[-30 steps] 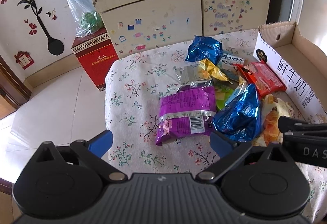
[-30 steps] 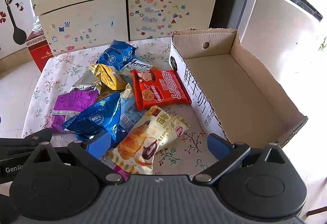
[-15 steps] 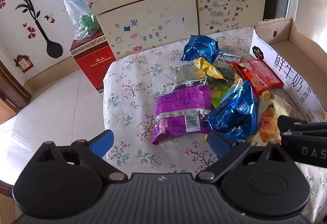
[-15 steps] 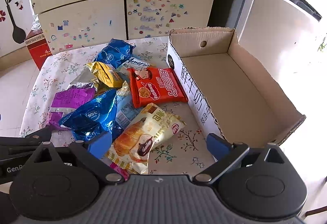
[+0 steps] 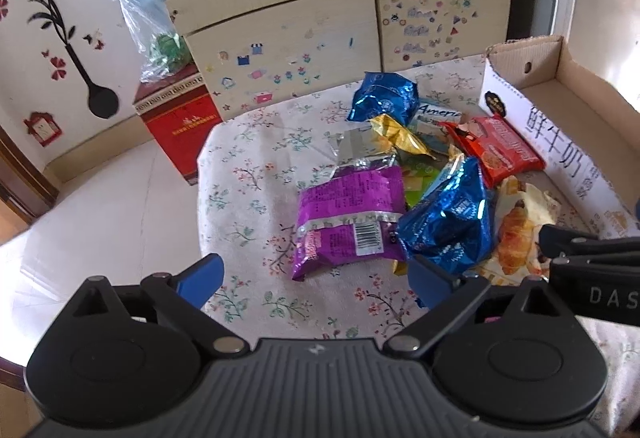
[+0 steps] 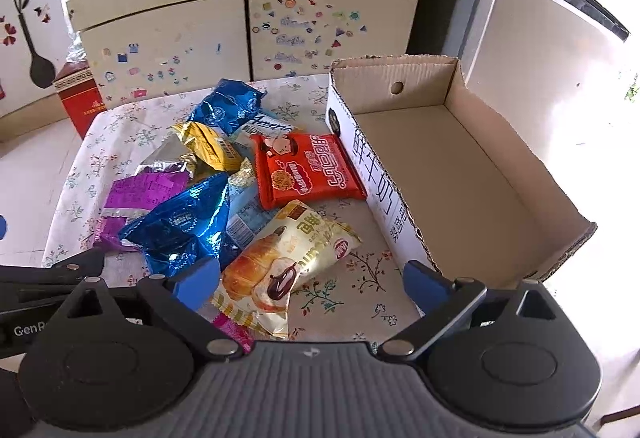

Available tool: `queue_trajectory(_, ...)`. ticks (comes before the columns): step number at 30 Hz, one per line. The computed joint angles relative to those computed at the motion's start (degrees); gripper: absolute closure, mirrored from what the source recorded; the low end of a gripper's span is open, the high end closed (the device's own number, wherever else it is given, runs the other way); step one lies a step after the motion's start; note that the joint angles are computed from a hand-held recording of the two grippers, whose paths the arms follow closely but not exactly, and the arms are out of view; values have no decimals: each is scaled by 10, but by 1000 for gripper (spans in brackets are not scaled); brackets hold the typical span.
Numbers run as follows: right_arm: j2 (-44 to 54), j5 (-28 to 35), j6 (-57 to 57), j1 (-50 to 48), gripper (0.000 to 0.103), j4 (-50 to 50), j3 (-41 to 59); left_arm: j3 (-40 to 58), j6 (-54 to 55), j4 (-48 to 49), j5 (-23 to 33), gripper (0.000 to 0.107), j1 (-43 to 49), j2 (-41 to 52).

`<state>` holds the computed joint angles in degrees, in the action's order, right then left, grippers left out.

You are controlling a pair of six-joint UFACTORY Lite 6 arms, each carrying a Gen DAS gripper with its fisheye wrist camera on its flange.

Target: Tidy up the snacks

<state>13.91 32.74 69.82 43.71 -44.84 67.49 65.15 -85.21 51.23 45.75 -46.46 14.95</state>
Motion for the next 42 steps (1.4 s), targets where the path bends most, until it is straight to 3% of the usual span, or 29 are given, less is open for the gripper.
queue_trajectory(9,-105,-102,-73,-48,2,35,-112,-85,1,-22,-90,7,76,-89)
queue_trajectory(14,-144,-158,-226,-82,3,190,-172,-128,0,7,-136,7,92,-122)
queue_trajectory(18,-133,-167,-364,-90,10,335,-185,-125,5,41,-161,7,90,-114)
queue_trajectory(23,-115,-177,-429,-103,13,419,-185,-78,13,47,-220,7,92,-61)
queue_trajectory(29,-116,-175,-410,-114,16,418,-183,15,35,25,-246,7,86,41)
queue_trajectory(40,-106,-177,-430,-135,18,457,-175,149,108,-33,-221,8,77,183)
queue_trajectory(42,-101,-177,-432,-135,18,461,-170,156,103,-28,-207,15,75,192)
